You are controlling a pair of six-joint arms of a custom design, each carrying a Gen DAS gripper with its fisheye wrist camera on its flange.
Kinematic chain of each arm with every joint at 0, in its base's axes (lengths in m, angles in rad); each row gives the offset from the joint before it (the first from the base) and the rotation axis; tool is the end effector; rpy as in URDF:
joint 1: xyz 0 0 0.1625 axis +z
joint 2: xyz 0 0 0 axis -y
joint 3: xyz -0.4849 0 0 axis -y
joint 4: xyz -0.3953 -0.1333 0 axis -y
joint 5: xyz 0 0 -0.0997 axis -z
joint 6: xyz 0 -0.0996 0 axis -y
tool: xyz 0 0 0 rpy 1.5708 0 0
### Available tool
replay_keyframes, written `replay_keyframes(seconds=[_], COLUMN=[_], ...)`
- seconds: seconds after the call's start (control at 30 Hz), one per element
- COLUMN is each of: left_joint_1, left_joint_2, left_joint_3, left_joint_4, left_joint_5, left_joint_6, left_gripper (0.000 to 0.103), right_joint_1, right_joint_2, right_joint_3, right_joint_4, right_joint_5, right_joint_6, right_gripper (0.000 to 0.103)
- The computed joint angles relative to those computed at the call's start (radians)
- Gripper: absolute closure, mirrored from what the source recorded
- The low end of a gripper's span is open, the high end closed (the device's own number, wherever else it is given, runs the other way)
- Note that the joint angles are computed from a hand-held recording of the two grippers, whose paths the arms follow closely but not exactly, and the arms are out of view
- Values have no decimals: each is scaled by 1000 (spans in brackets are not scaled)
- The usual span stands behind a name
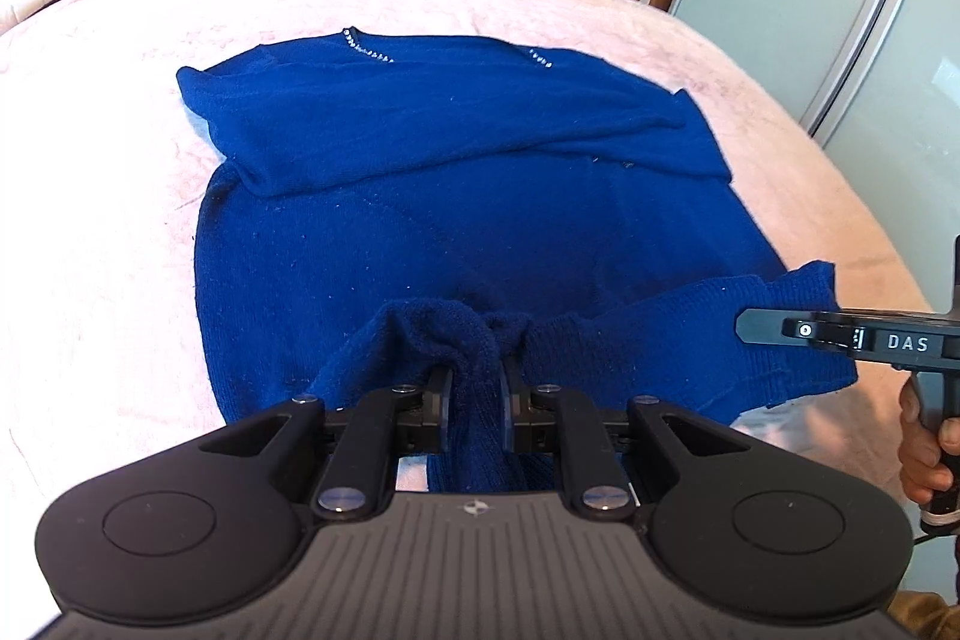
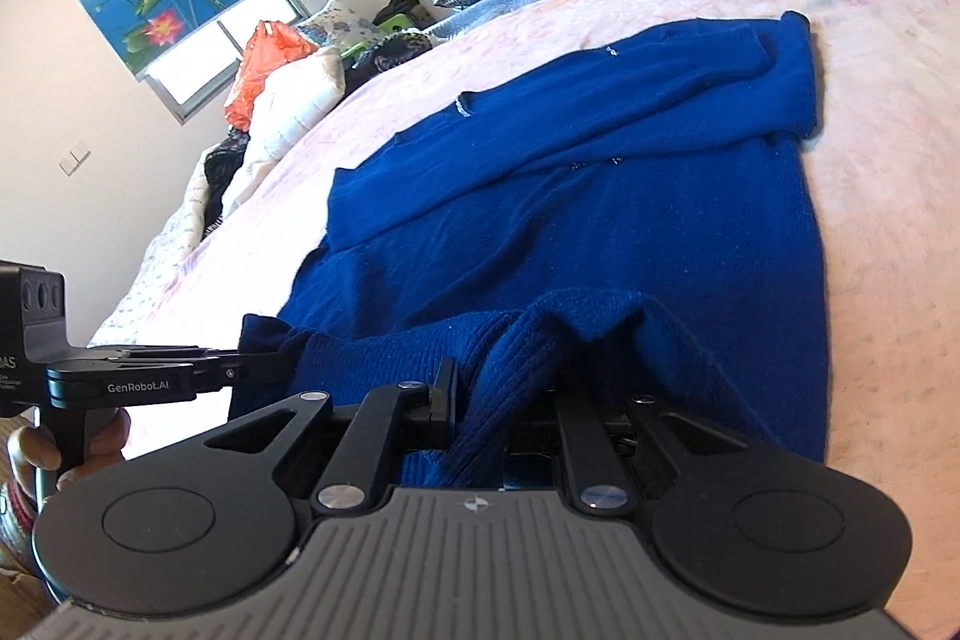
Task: Fold small clothes
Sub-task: 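Lift the hem with both grippers and carry it toward the collar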
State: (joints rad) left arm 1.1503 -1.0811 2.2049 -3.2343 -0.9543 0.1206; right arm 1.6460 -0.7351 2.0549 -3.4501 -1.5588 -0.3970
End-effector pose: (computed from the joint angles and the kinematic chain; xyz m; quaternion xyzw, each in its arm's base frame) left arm -0.0406 -0.5583 0.2155 0.1675 0.9066 -0.2949 0.2512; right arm 0.1788 -0.5834 0.0733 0.2264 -0.9341 0.2735 0.0385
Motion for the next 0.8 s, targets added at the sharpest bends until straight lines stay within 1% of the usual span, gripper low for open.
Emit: replay_keyframes(seconds=[0.23,0.8], left_joint_1=[-16,-35], left_joint_2=[24,46], left_joint_3=[-19,-78], left_joint_4=[2,-25], left_joint_5=[52,99], left_joint_6=[3,33], left_gripper=[88,88], right_joint_1=[3,27], right_joint_2=[0,13], right_joint_3=[-5,-76], right_joint_4=[-11,-5], right_joint_5=[2,6], right_joint_6=[1,-3], right_gripper=[86,86])
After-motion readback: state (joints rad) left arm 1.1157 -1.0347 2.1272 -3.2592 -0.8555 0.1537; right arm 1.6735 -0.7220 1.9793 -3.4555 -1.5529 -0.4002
